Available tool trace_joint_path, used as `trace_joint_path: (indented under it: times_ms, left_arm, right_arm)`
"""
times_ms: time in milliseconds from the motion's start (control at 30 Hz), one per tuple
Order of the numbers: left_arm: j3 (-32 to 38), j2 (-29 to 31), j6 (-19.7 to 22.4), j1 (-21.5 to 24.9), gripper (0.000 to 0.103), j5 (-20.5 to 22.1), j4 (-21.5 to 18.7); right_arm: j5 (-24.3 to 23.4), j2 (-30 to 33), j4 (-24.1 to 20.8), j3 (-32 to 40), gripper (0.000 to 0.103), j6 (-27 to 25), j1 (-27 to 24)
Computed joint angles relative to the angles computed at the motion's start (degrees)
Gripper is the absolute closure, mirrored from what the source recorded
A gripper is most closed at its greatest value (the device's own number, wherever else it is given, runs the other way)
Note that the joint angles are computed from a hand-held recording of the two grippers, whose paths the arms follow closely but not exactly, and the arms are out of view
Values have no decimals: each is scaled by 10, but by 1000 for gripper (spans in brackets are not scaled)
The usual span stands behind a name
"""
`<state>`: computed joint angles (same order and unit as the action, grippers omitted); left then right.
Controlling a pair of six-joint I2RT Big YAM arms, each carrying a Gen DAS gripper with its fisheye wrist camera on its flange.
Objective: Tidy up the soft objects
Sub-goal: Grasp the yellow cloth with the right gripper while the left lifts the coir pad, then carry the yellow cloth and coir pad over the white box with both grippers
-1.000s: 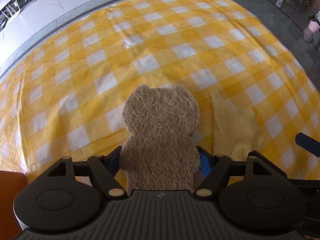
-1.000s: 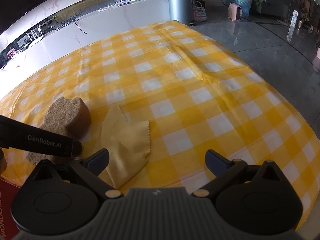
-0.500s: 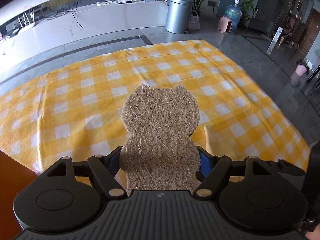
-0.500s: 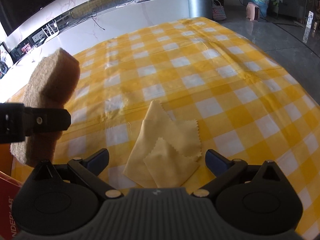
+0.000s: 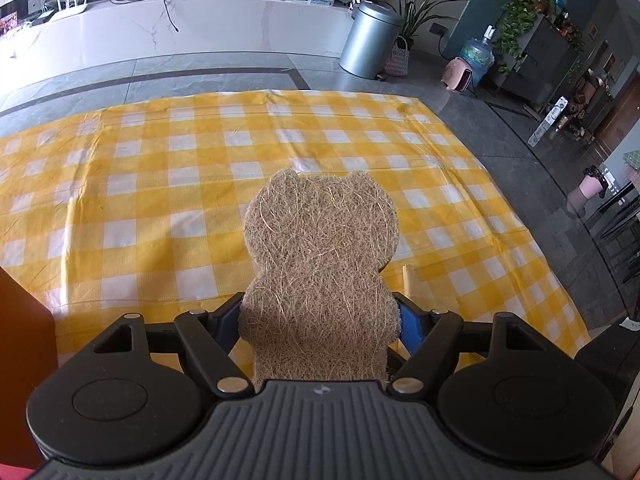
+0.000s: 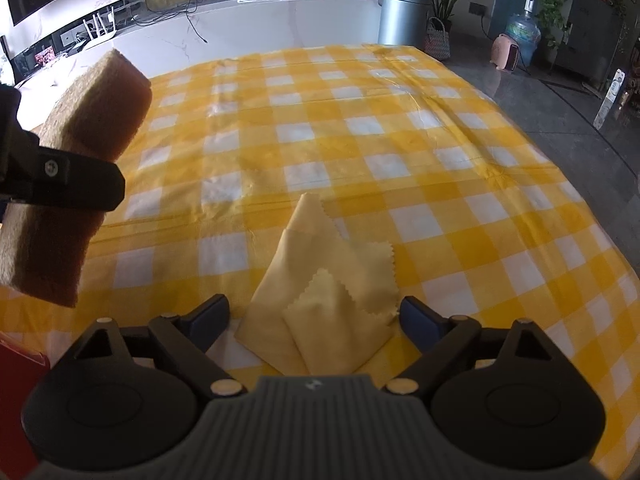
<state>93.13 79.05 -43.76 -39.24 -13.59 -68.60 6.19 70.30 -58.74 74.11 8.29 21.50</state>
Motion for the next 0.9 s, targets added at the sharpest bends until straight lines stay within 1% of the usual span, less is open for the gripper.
trace_joint_path:
  times_ms: [33, 67, 100, 133, 200, 267, 367, 433, 533, 600, 733, 833, 900]
  left_arm:
    - [4, 3, 2, 0, 16, 2, -4]
    - [10, 8, 9, 3, 16, 16, -12]
    - [15, 13, 12, 5, 16, 24, -20]
    - [20, 17, 10, 4, 17, 21, -28]
    - [24, 20, 14, 2, 17, 19, -33]
    - [23, 20, 25, 1, 17, 20, -30]
    - [25, 22, 26, -2, 17, 17, -34]
    - [27, 23, 27, -2, 17, 16, -36]
    - [30, 27, 31, -3, 17, 14, -40]
    - [31, 28, 34, -4, 17, 12, -40]
    - [32, 28, 36, -7, 17, -5, -39]
    - [40, 33, 38, -8, 17, -9, -50]
    - [42, 34, 43, -12, 17, -27, -47]
  right_arm:
    - [4, -1, 0, 1, 26, 6, 0]
    - [7, -2, -1, 2, 32, 9, 0]
    - [11, -2, -1, 1, 34, 7, 1]
    - [10, -3, -1, 1, 36, 6, -1]
    - [16, -6, -1, 1, 43, 4, 2]
    - [17, -9, 2, -1, 66, -3, 3]
    - [18, -13, 11, -6, 81, -19, 6]
    - [18, -13, 10, -6, 88, -25, 8]
    - [17, -13, 11, -7, 93, -32, 9]
    - [7, -14, 9, -5, 95, -27, 4]
    - [-31, -14, 9, -1, 96, 13, -17]
    - [-32, -15, 16, 0, 96, 31, -23]
    - [-49, -18, 24, -2, 96, 41, -30]
